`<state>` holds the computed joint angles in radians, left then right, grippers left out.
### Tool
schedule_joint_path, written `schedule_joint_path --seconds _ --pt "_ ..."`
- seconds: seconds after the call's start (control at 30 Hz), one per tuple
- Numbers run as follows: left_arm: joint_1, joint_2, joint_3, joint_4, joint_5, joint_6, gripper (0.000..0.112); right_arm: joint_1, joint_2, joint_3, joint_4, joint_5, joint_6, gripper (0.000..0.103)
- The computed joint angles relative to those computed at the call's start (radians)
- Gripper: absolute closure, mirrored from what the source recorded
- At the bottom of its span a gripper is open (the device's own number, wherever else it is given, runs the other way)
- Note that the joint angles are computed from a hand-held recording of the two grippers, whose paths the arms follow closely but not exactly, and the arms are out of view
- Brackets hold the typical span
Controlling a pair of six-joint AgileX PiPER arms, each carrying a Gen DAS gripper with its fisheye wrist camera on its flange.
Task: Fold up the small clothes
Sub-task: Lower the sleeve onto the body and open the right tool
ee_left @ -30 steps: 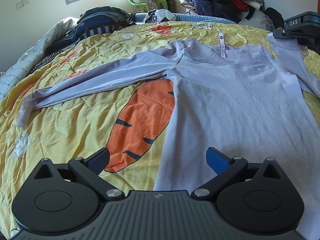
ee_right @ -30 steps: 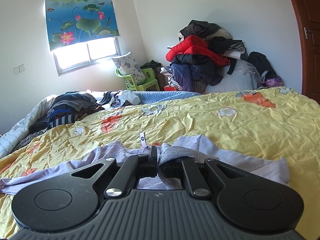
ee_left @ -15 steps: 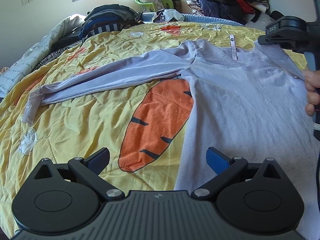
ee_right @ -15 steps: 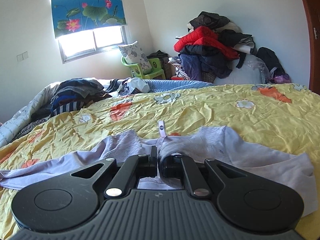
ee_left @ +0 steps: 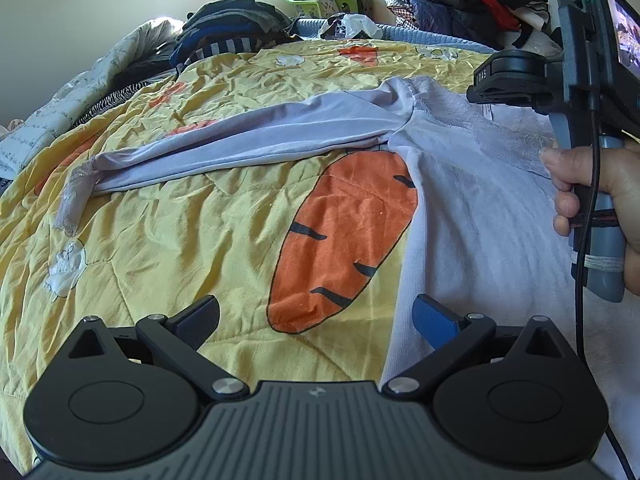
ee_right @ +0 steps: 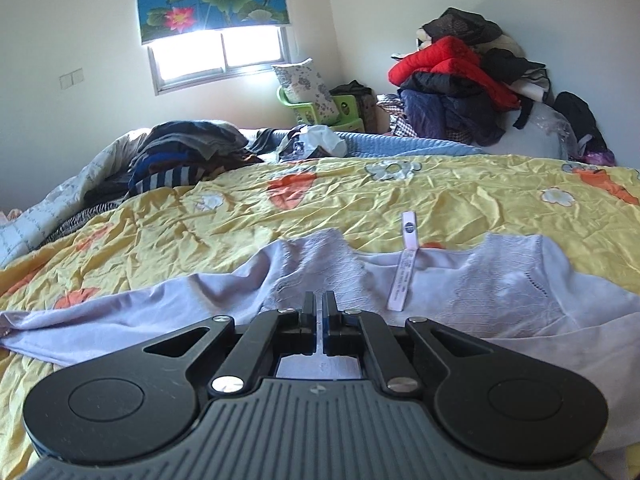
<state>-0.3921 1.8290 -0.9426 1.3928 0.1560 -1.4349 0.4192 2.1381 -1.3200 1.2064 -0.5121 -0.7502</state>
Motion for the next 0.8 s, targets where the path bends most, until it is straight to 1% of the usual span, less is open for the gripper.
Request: schedule_joint_path --seconds 0.1,0.2,0.23,0.3,0.33,0.37,0.4,0.47,0.5,0.57,0.6,0.63,0.67,0.7,0.73,0.8 --pt "0.011 0.002 0.001 0.009 -0.009 -0.006 0.009 0.014 0.008 -0.015 0.046 -0.009 -0.085 0.098" --pt "0.022 -0.003 0.004 -0.006 -0.021 0.014 0.009 0.026 -0.017 0.007 0.101 -0.010 -0.176 0.098" --pt "0.026 -0.006 0.007 0.003 -0.024 0.009 0.009 0.038 -0.033 0.031 0.106 -0.036 -0.202 0.094" --pt "0.032 -0.012 0.014 0.073 -0.026 -0.054 0.009 0.063 -0.068 0.097 0.097 -0.102 -0.272 0.072" --pt "0.032 -0.013 0.016 0.093 -0.024 -0.073 0.009 0.073 -0.090 0.144 0.067 -0.134 -0.281 0.042" --pt "0.032 -0.013 0.017 0.113 -0.023 -0.094 0.009 0.087 -0.111 0.202 0.018 -0.182 -0.259 0.026" --pt "0.032 -0.011 0.015 0.111 -0.024 -0.094 0.009 0.100 -0.131 0.254 -0.006 -0.232 -0.271 0.028" --pt "0.030 -0.002 0.003 0.015 -0.031 -0.003 0.009 0.126 -0.142 0.294 0.045 -0.293 -0.389 0.035" --pt "0.029 0.004 -0.004 -0.044 -0.035 0.054 0.009 0.131 -0.147 0.314 0.052 -0.302 -0.420 0.037" --pt "0.021 0.009 -0.011 -0.111 -0.035 0.122 0.009 0.130 -0.153 0.347 0.046 -0.302 -0.444 0.048" --pt "0.016 0.008 -0.009 -0.097 -0.035 0.111 0.009 0.131 -0.147 0.347 0.061 -0.304 -0.471 0.051" --pt "0.009 0.006 -0.005 -0.053 -0.032 0.069 0.009 0.128 -0.140 0.343 0.073 -0.300 -0.497 0.056" --pt "0.004 0.004 -0.001 -0.019 -0.026 0.038 0.009 0.121 -0.137 0.340 0.076 -0.278 -0.516 0.061" --pt "0.002 0.002 0.001 -0.003 -0.023 0.026 0.009 0.116 -0.134 0.334 0.081 -0.252 -0.536 0.063" --pt "0.001 0.001 0.003 0.009 -0.020 0.019 0.009 0.120 -0.124 0.322 0.093 -0.244 -0.564 0.064" --pt "0.004 0.000 0.002 0.010 -0.015 0.017 0.009 0.143 -0.091 0.291 0.118 -0.254 -0.642 0.064"
